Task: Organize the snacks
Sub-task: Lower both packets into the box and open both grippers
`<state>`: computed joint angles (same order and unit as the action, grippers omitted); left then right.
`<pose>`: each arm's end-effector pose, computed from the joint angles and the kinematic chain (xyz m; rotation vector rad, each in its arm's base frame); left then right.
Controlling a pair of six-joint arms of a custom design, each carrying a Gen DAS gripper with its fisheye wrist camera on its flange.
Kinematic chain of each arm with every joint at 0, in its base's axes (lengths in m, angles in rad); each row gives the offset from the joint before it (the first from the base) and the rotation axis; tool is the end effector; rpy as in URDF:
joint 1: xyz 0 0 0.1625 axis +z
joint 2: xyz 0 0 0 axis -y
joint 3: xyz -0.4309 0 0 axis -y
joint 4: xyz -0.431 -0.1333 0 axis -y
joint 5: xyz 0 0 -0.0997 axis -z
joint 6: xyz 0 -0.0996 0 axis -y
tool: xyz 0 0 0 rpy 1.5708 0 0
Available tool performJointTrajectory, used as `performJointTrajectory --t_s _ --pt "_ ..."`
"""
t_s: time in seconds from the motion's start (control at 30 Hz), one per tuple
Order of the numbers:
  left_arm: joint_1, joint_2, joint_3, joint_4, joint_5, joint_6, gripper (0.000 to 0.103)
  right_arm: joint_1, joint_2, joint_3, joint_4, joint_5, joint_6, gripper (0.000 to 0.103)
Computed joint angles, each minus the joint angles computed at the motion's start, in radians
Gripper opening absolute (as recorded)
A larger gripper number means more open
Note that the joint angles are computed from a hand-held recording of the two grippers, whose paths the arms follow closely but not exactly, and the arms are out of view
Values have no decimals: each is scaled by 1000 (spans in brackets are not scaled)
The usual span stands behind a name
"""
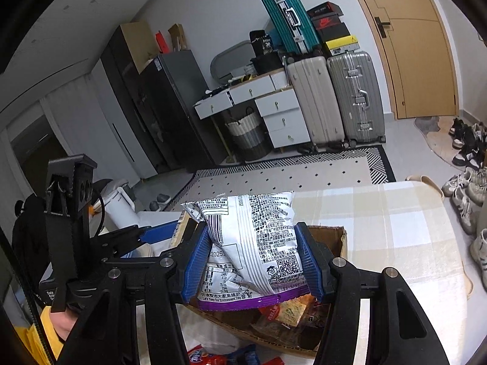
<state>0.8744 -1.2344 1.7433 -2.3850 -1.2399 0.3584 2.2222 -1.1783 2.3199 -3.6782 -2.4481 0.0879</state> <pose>-0.2847 -0.5988 0.2994 1.3587 2.4769 -0.5076 0.3199 -0.3261 0.2145 0.0937 -2.3076 1.4766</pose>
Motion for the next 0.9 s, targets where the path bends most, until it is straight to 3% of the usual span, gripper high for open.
performJointTrajectory --t_s 0.47,0.6,0.9 --pt "26 122 -34 -40 10 12 65 -60 12 28 26 16 41 57" --pt "43 110 -30 -42 -6 15 65 -75 15 16 89 9 61 58" --pt "47 51 10 -48 -4 20 65 -80 30 23 81 4 90 61"
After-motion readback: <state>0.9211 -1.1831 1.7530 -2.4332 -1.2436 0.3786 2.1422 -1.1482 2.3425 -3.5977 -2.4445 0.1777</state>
